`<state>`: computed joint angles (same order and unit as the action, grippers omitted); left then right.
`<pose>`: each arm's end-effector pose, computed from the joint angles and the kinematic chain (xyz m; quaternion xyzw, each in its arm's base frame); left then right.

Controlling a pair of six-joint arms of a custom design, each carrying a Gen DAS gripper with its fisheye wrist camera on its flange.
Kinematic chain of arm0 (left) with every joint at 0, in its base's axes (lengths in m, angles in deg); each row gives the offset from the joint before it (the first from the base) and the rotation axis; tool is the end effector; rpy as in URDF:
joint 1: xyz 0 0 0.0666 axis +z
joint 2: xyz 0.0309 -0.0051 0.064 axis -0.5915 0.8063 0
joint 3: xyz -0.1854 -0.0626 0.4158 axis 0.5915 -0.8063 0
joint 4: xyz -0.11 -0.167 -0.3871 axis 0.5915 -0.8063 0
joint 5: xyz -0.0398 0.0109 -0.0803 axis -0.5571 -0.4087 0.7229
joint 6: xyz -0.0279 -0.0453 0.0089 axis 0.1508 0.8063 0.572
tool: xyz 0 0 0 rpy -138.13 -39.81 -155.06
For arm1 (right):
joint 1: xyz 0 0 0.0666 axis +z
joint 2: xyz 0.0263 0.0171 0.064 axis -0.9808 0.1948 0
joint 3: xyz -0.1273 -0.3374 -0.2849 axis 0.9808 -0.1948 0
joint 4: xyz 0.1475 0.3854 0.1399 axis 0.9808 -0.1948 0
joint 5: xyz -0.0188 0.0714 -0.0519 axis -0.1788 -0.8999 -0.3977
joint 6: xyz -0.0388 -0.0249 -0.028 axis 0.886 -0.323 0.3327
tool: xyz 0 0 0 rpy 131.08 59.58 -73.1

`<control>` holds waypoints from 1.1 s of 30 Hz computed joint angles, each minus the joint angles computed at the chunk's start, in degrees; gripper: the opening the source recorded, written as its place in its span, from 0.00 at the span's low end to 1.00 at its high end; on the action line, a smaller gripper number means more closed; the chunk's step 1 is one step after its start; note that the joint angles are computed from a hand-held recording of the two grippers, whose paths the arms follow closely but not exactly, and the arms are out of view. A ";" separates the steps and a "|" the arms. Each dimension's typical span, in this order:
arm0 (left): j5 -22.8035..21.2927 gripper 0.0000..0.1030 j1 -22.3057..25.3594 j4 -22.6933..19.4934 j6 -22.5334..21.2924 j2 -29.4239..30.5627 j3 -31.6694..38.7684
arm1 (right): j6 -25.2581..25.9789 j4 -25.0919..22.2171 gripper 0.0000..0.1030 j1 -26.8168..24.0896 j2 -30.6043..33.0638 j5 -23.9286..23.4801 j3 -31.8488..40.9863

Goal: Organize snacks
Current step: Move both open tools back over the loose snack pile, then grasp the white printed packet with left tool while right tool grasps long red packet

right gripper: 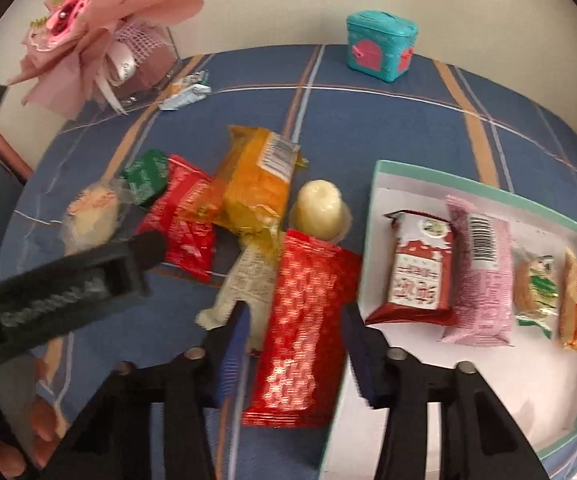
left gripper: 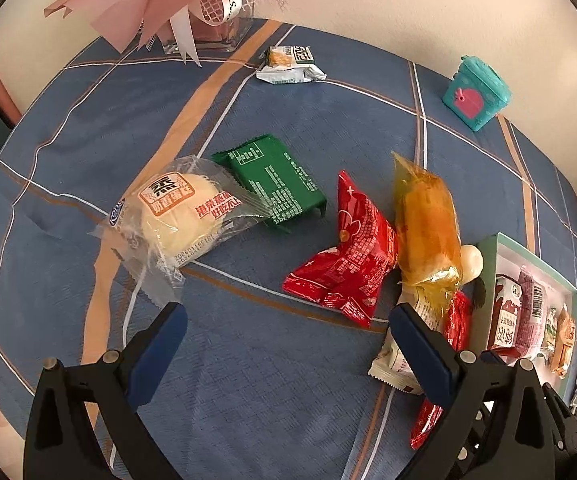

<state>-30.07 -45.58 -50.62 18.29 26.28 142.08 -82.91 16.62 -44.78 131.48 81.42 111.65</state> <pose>0.4970 -0.0846 0.4820 0.0189 0.9857 -0.0588 0.1569 0.4289 0.2790 0.4773 0.0854 0.9749 0.0212 0.2045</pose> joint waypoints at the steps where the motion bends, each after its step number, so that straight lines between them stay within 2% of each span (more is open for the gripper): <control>1: 0.05 0.99 0.04 -0.06 0.00 0.01 0.02 | 0.55 -0.43 0.46 0.25 0.35 0.38 0.42; 9: 0.24 0.99 0.03 -0.38 -0.01 0.14 -0.10 | 0.13 -2.09 0.46 0.33 2.16 -1.45 0.34; 12: 0.27 0.99 -0.01 -0.57 -0.15 0.21 -0.09 | 0.35 -2.96 0.45 0.83 2.42 -0.34 0.61; 25: 0.46 0.99 -1.10 -0.94 -0.47 0.47 0.15 | -1.58 -1.86 0.16 -0.45 -1.18 -1.52 -0.67; 33: 0.54 0.98 -2.47 -1.06 -1.18 0.66 0.17 | -1.66 -1.59 0.15 -0.54 -1.80 -2.17 -1.24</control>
<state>-29.53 -48.05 -51.68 17.11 26.94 142.25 -84.57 15.03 -45.32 129.68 79.24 110.40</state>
